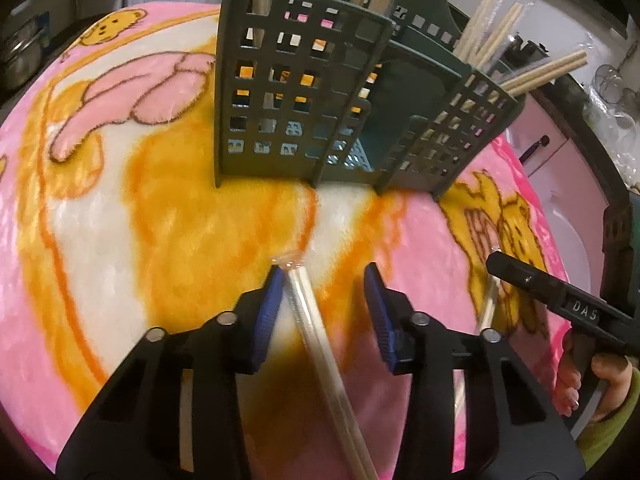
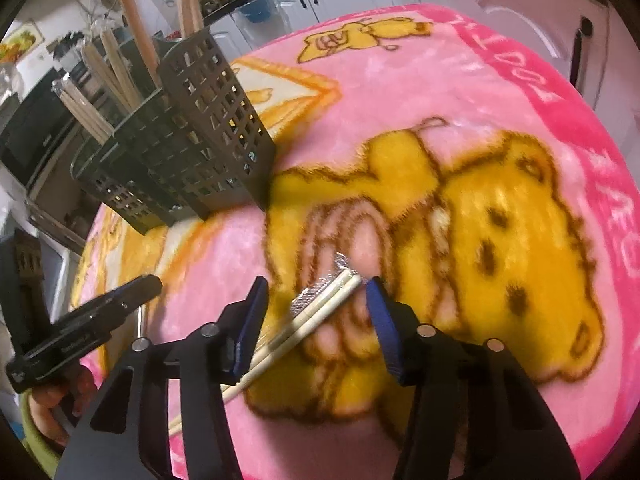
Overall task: Organize utensils
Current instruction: 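Close the left tool on a wrapped chopstick pair while the right tool grasps another, then lift both held chopstick pairs and carry them above the green caddy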
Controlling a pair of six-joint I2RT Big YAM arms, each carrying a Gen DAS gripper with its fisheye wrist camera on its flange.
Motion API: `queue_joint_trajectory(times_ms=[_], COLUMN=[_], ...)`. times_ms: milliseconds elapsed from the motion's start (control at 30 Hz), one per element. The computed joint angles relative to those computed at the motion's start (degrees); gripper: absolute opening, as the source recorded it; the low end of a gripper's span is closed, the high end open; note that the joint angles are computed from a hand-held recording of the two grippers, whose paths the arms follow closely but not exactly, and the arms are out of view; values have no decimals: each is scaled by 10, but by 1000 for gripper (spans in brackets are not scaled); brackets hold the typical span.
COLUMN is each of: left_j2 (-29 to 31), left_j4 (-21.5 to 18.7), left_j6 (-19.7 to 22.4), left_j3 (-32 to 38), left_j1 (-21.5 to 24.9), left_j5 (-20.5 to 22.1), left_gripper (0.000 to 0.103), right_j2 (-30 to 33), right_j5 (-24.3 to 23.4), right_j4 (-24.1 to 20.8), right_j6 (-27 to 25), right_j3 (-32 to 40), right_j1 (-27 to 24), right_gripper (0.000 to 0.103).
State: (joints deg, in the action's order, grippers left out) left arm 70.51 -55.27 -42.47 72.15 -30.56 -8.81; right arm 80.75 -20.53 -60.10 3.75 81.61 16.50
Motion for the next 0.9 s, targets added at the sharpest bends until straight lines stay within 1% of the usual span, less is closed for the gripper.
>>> queue_joint_trajectory(times_ms=[33,100,133,200,333,400,533,600,667,767,900], left_j2=[3,6,7,8,10,12,8,4,-2,-21,-38], left_j4=[0,2,3,3,1,0,3,4,5,11,18], left_j6=[1,0,1,3,9,10,2,0,1,2,11], left_j3=[1,1,1,1,4,6,4,3,2,1,13], left_j1=[2,5,7,10,12,15,28,33,35,39,35], left_j5=[-4,-10,-12,-13,-17,-16,7,14,15,17,1], left_gripper=[24,18,15,13,10,9,6,5,5,4,3], right_j2=[2,5,7,11,18,22,24,20,12,-1,-22], right_j5=[7,27,35,47,51,45,20,0,-20,-37,-57], right_j4=[0,2,4,6,12,12,7,13,20,28,36], right_j6=[-4,-11,-15,-21,-31,-35,-39,-37,-38,-41,-50], right_j3=[2,6,7,11,16,22,34,34,34,34,40], right_j1=[4,13,17,22,27,28,34,36,39,44,51], right_gripper=[45,35,34,27,18,11,8,7,7,7,6])
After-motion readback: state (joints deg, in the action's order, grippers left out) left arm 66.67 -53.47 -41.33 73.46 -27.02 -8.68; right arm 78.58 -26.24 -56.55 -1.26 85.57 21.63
